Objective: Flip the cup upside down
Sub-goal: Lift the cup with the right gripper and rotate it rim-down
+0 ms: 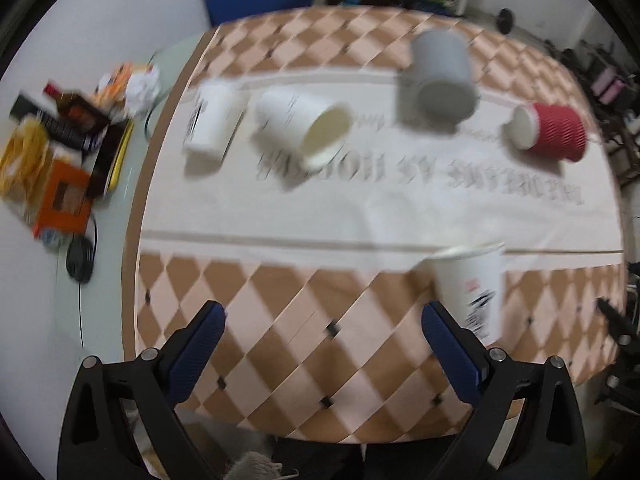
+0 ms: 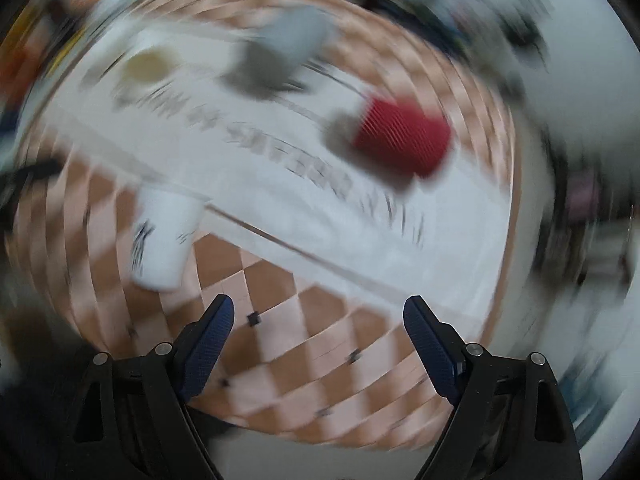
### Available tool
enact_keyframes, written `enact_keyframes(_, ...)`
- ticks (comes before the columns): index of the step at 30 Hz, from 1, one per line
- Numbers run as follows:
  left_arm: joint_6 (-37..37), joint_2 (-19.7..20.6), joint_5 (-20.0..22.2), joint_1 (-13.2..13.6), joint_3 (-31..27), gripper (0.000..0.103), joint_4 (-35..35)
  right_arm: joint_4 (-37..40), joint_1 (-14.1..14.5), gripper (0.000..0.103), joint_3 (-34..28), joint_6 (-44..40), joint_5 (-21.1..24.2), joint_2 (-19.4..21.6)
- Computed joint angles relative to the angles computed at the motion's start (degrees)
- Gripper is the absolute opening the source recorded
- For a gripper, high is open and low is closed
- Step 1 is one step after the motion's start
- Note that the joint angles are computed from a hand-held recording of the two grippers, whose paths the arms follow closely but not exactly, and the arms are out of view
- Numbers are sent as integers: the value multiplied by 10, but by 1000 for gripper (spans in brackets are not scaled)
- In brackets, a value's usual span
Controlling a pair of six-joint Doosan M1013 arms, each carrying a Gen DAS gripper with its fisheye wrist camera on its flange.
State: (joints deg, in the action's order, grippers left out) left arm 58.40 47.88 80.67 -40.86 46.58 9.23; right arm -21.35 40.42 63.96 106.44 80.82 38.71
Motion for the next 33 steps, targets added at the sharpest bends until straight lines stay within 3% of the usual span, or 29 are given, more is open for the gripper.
enact_keyframes(3,-29,0,-1,2,28,100,-10,-67,23,88,-23,-154,4,22)
enact_keyframes(7,-55,-2,-7,1,60,100,-18,-164,54,88,-12,-363,-43,39)
enact_keyframes(11,-66,-2,-12,4,80,100,-34,-277,76,87,78,-571,-193,17)
enact_keyframes(14,-79,-5,-20,7,96,101,-46,-310,75,87,129,-717,-284,1)
enact_keyframes(18,-97,-11,-35,14,122,101,-60,-336,66,83,171,-893,-366,-6)
enact_keyframes(21,-108,-16,-40,17,141,101,-68,-349,58,75,178,-971,-399,-1)
enact_keyframes(25,-126,-24,-40,25,161,101,-99,-337,54,70,163,-1013,-423,14)
enact_keyframes(26,-126,-26,-42,28,166,101,-99,-333,53,65,151,-1013,-418,22)
enact_keyframes(30,-123,-35,-46,37,178,101,-88,-313,54,64,121,-1019,-400,35)
enact_keyframes(33,-115,-38,-46,41,181,101,-76,-283,56,63,74,-995,-348,54)
